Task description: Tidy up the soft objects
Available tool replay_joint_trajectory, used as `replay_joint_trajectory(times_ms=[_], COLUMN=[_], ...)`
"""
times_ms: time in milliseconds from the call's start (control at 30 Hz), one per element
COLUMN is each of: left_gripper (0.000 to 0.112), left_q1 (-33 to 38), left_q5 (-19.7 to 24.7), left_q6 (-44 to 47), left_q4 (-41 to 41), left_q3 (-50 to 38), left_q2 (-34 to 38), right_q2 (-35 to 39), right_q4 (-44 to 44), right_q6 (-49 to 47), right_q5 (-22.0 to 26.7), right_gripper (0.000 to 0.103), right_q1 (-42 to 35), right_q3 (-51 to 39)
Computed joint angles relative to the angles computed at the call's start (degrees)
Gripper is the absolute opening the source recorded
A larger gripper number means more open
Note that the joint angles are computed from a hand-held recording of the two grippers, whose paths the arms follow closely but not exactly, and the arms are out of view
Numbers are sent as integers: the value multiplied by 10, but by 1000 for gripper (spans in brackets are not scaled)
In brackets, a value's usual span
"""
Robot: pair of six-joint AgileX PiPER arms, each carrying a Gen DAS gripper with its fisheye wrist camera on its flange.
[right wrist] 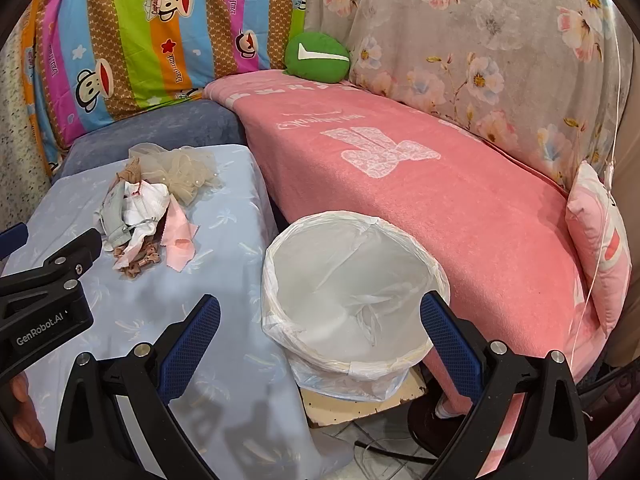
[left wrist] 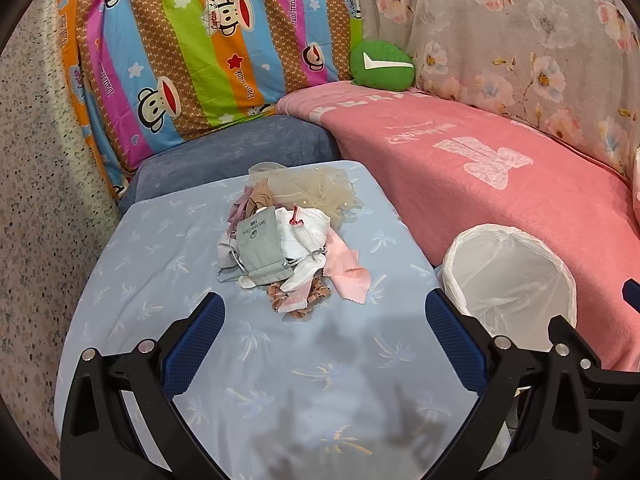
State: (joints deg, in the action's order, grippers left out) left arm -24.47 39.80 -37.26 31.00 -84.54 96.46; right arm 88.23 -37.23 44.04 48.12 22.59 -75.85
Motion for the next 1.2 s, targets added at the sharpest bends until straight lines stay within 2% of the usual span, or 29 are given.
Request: replay_joint_trajectory(times_ms=[533,1200], left_gripper=[96,96], left_q1=[18,52], left_q5=[17,33], left_q6=[100,160], left_q4=[-92,-158], left_q3=[-20,-30], left_q2=[7,23], right_q2=[5,35], right_q4=[-4,-8], right_q6=[5,24], right_q5=[10,41], right_gripper=[97,97], right_q1=[5,16], right_q3=[-6,-32])
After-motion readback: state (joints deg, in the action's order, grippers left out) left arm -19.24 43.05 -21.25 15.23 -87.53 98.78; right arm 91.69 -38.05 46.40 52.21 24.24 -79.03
